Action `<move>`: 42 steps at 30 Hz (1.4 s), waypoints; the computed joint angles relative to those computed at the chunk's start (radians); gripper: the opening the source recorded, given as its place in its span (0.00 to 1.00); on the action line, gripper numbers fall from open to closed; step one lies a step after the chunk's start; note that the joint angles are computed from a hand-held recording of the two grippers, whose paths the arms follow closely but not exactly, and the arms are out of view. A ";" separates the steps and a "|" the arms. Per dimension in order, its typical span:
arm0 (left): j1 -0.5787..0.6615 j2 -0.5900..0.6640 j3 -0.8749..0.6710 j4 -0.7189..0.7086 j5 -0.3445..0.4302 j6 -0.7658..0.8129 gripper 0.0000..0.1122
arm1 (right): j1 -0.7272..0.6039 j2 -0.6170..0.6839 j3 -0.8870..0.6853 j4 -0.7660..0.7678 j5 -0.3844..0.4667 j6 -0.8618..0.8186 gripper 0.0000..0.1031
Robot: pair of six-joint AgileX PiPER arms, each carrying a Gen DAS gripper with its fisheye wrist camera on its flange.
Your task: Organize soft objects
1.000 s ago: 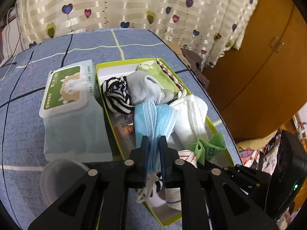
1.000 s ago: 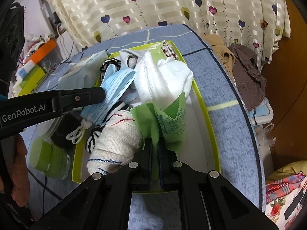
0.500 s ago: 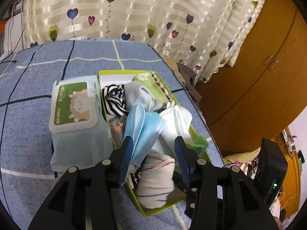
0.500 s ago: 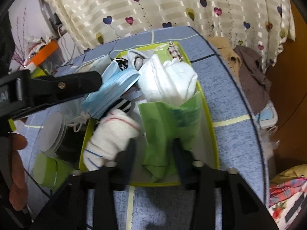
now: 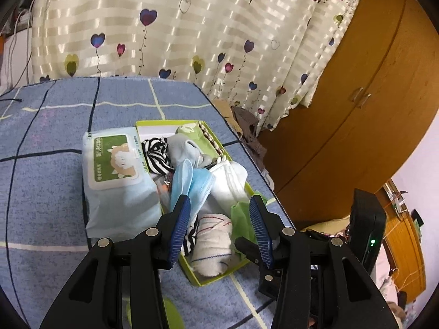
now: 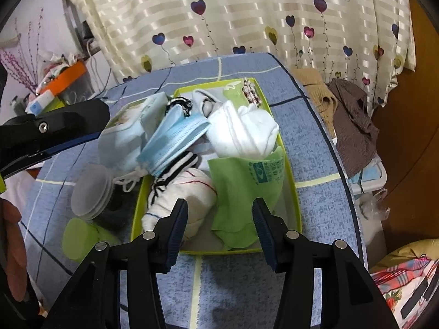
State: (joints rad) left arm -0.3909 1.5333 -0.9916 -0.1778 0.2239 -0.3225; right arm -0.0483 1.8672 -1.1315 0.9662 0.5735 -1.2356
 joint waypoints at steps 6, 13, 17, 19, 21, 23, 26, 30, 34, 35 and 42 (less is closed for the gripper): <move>-0.017 -0.079 0.066 0.194 -0.008 -0.183 0.41 | 0.011 -0.079 0.073 0.031 -0.030 -0.037 0.52; -0.041 -0.177 0.152 0.442 0.011 -0.426 0.41 | 0.023 -0.179 0.198 0.093 -0.066 -0.102 0.55; -0.051 -0.218 0.196 0.483 0.016 -0.465 0.41 | 0.029 -0.205 0.246 0.107 -0.084 -0.123 0.56; -0.055 -0.238 0.216 0.533 0.019 -0.516 0.41 | 0.028 -0.205 0.263 0.124 -0.090 -0.144 0.56; -0.053 -0.240 0.223 0.568 0.025 -0.548 0.41 | 0.028 -0.192 0.265 0.136 -0.097 -0.155 0.56; -0.047 -0.229 0.217 0.568 0.034 -0.547 0.41 | 0.027 -0.176 0.250 0.157 -0.095 -0.163 0.56; -0.019 -0.207 0.203 0.445 0.028 -0.422 0.41 | 0.012 -0.151 0.214 0.171 -0.062 -0.161 0.55; 0.004 -0.197 0.199 0.406 0.015 -0.372 0.41 | 0.036 -0.092 0.133 0.160 -0.050 -0.112 0.43; 0.037 -0.182 0.192 0.349 0.007 -0.313 0.41 | 0.094 -0.043 0.030 0.122 -0.051 -0.053 0.40; 0.044 -0.177 0.190 0.329 0.007 -0.294 0.41 | 0.117 -0.023 -0.009 0.110 -0.048 -0.038 0.39; 0.087 -0.140 0.169 0.258 0.017 -0.217 0.41 | 0.215 0.130 -0.215 -0.163 -0.054 0.212 0.20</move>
State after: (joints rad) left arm -0.3039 1.3932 -0.8226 0.0800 0.2410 -0.5395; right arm 0.1669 1.9969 -1.3461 0.8033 0.5196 -1.0236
